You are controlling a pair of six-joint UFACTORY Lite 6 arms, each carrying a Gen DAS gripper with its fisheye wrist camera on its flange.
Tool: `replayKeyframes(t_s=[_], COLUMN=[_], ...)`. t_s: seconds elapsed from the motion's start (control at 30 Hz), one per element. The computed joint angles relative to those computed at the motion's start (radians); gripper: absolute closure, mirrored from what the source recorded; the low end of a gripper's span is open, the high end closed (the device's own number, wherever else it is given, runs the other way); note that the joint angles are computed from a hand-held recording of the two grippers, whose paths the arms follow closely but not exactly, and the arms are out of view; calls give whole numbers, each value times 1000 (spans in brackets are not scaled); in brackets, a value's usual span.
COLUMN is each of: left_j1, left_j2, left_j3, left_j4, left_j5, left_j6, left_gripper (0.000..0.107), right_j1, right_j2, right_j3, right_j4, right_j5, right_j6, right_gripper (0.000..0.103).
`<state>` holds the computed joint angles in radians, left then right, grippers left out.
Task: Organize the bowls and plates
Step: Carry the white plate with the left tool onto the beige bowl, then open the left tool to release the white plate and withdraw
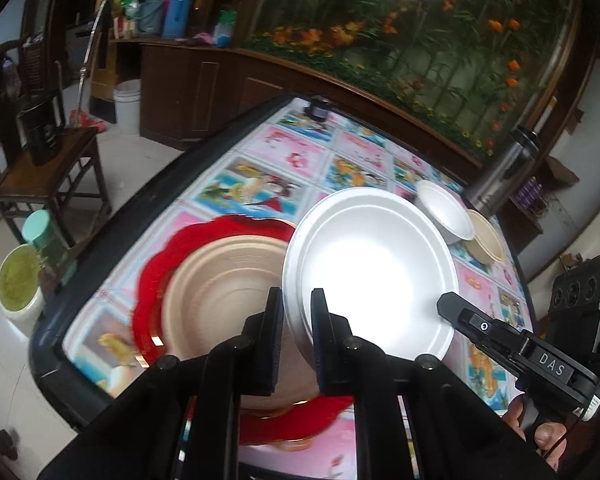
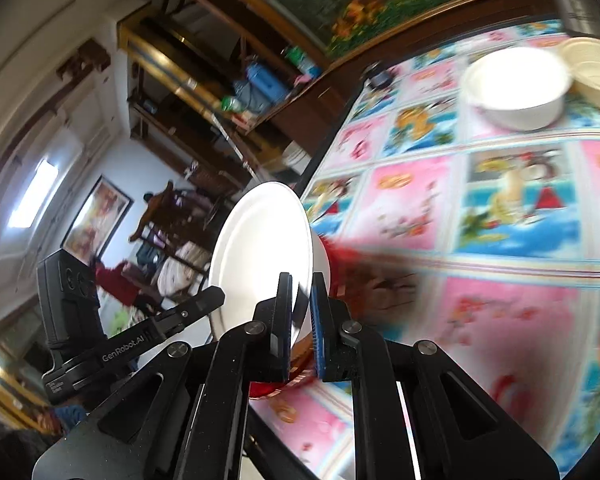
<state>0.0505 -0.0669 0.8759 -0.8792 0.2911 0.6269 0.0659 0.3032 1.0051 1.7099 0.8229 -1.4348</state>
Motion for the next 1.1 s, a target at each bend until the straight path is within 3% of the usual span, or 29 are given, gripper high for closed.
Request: replayKeyframes(t_s=[0.33,0.7,0.77,0.93,1.03,1.1], left_j1=[190,198,182,167,164,172], left_j2=[83,96,75,-11,-71,-97], left_j3=[-24,-46,-61,-118,-149,-152], left_j4=[-236,-268,-233,-238,-266,-268], left_j5=[68,43,2,-90,-137,-129], left_j6=[310,399,377,416,445,443], left_gripper=[96,94,88,48,45,43], right_j1=[229,299,311,346,333,317], right_j2=[160,176,171,127,92,82], right_j3=[152,153,146,109,72,62], right_j4=[53,121,141,277,367,365], right_j5=[-177,-312,-339,-436,-429,-417], right_j6=[4,-80,-110,-283,-409,-416], right_gripper=[93,93,90,88,83,71])
